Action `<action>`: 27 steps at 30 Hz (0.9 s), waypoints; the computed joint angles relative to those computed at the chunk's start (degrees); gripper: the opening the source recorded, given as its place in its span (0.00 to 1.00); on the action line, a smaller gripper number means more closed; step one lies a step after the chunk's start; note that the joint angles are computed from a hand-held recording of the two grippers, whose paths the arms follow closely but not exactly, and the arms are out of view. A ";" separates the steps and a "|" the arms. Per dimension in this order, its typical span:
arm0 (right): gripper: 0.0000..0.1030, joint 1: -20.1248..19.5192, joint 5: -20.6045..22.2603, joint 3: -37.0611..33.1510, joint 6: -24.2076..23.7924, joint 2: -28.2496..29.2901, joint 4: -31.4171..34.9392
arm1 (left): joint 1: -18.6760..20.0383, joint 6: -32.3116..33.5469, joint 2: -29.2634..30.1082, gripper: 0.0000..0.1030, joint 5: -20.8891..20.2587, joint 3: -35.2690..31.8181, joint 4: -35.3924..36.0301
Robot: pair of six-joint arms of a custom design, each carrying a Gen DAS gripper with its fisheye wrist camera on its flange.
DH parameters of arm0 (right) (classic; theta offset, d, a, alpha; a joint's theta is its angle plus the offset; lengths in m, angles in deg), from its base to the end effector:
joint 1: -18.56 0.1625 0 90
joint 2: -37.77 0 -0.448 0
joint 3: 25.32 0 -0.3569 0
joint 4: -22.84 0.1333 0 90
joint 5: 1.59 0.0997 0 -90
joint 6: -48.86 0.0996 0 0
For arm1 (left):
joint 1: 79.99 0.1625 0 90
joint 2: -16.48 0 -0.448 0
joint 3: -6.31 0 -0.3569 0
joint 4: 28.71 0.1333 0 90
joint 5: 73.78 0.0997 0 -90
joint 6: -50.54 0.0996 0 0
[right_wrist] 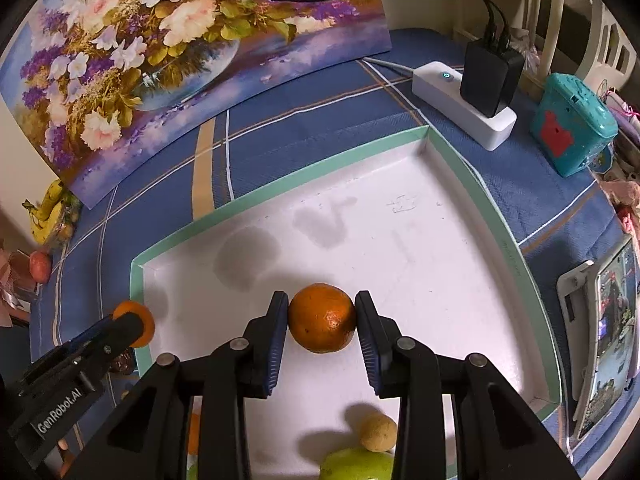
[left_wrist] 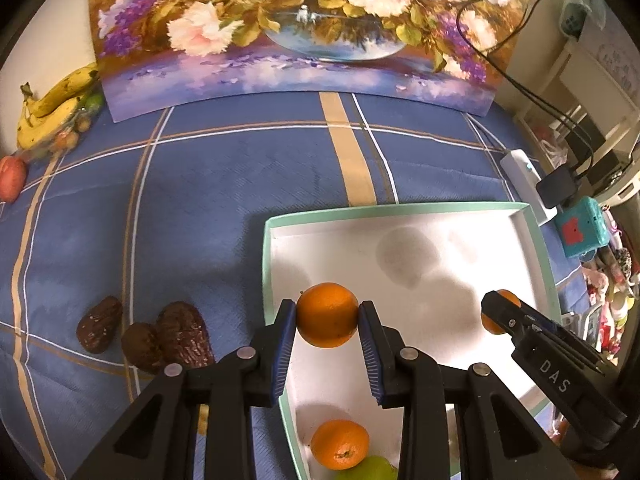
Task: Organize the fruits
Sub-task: 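Carry both held oranges over the white tray with both tools, then open the right tool to drop its orange in the tray while the left tool releases its orange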
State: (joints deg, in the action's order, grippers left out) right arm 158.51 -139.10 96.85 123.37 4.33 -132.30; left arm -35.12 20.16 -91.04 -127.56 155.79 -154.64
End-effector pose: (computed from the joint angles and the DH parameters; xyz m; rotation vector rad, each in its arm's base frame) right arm 0.3801 -0.2413 -0.0490 -0.2853 -2.3138 0.6782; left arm -0.0212 -0.2923 0.2607 0.3709 2.5233 -0.4044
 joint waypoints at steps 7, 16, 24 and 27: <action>0.35 -1.10 0.47 0.51 -0.27 0.45 -0.52 | 2.14 0.91 3.78 0.33 0.16 1.18 -3.19; 0.35 -1.92 1.41 1.15 -0.60 1.21 -1.53 | 2.78 1.16 4.07 0.33 -0.17 1.55 -3.82; 0.35 -1.80 1.36 1.15 -0.55 1.36 -1.64 | 3.17 1.49 4.67 0.34 -0.61 1.09 -3.67; 0.35 -1.71 1.25 0.91 -0.57 1.40 -1.16 | 3.18 1.12 4.27 0.34 -0.94 0.66 -2.64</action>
State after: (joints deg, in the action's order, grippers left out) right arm 156.80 -137.84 97.77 122.80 5.72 -133.46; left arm -31.95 21.29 -86.76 -128.49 156.45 -157.28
